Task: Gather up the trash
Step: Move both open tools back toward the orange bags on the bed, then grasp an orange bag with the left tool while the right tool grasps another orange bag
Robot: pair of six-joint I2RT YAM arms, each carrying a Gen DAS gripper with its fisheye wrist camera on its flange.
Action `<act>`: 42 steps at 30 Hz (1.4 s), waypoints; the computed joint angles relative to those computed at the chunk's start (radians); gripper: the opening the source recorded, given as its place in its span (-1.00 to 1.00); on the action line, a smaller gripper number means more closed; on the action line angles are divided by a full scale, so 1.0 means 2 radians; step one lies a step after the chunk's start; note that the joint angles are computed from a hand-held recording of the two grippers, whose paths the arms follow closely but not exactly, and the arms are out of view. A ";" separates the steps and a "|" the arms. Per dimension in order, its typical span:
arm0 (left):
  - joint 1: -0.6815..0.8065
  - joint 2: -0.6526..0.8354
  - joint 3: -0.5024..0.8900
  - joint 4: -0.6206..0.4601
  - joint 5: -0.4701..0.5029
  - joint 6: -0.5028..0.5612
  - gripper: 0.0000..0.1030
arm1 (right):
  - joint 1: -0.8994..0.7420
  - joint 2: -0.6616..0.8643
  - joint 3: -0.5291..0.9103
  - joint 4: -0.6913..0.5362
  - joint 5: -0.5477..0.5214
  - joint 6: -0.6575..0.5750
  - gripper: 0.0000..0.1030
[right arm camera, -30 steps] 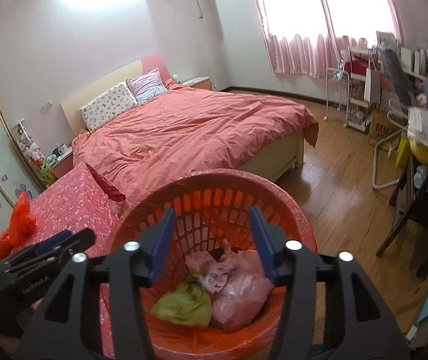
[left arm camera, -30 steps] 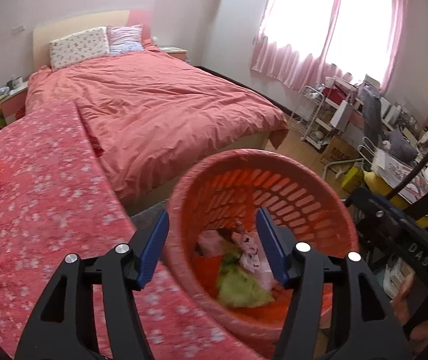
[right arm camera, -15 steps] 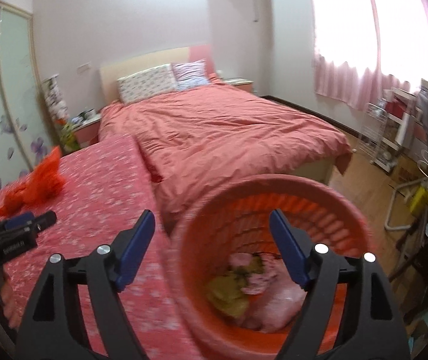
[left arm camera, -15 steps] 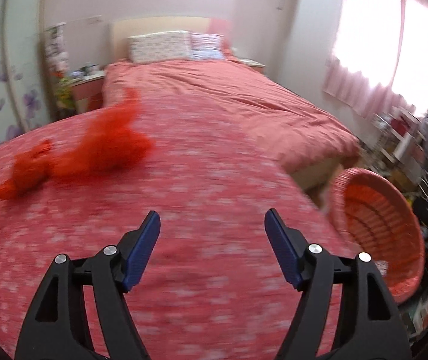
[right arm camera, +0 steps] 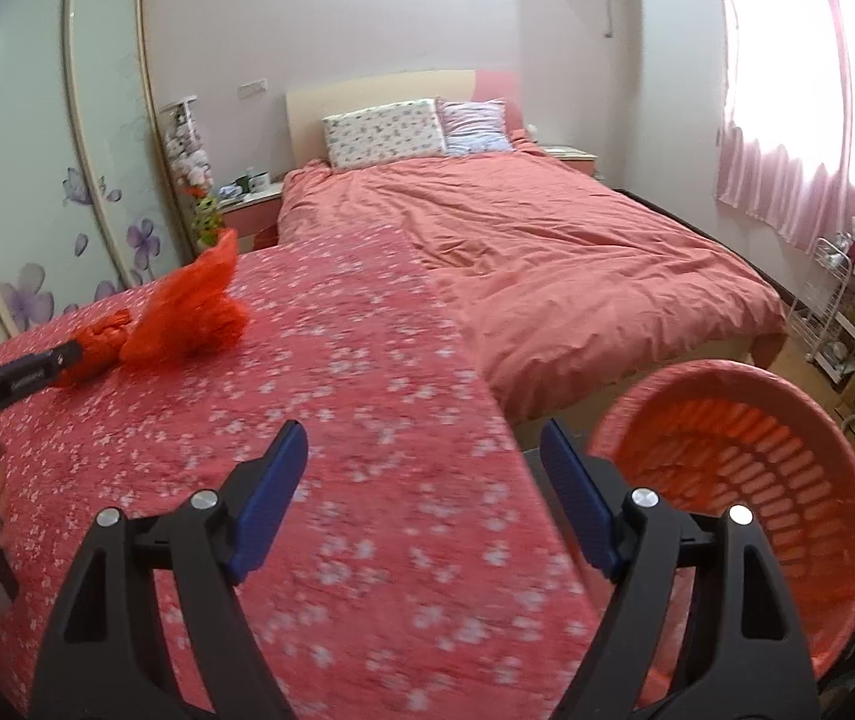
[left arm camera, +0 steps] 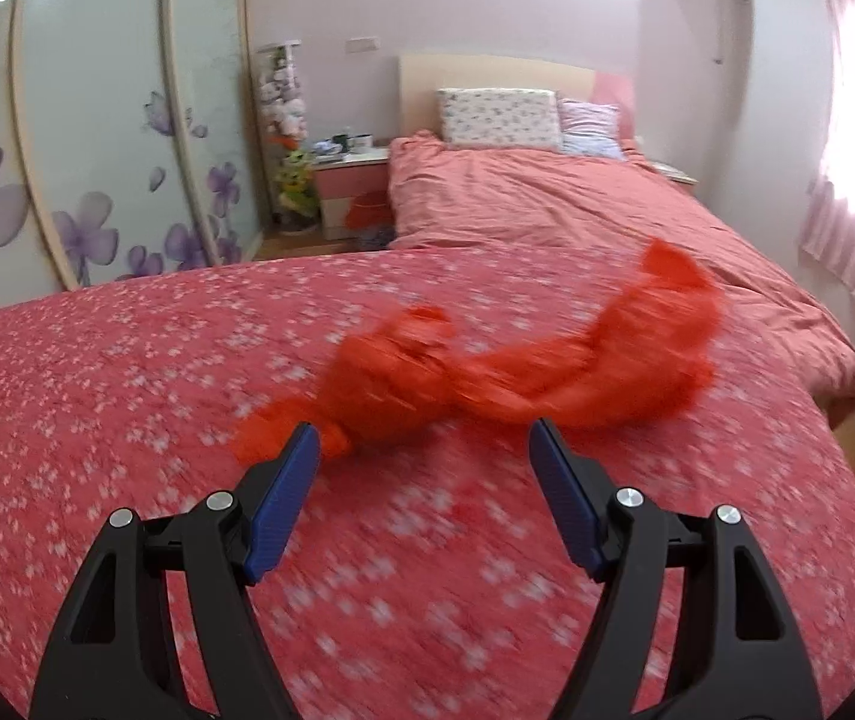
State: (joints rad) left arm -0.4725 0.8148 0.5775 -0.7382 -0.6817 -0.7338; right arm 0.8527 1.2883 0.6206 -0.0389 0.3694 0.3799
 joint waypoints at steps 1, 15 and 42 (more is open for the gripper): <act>0.028 0.000 -0.002 0.018 0.018 0.024 0.39 | 0.003 0.005 0.003 0.001 0.000 0.001 0.52; 0.242 0.075 -0.015 0.133 0.194 0.134 0.39 | 0.026 0.083 0.052 0.021 0.000 -0.009 0.52; 0.455 -0.199 -0.045 -0.062 0.354 0.283 -0.06 | 0.082 0.273 0.293 -0.024 -0.017 0.002 0.55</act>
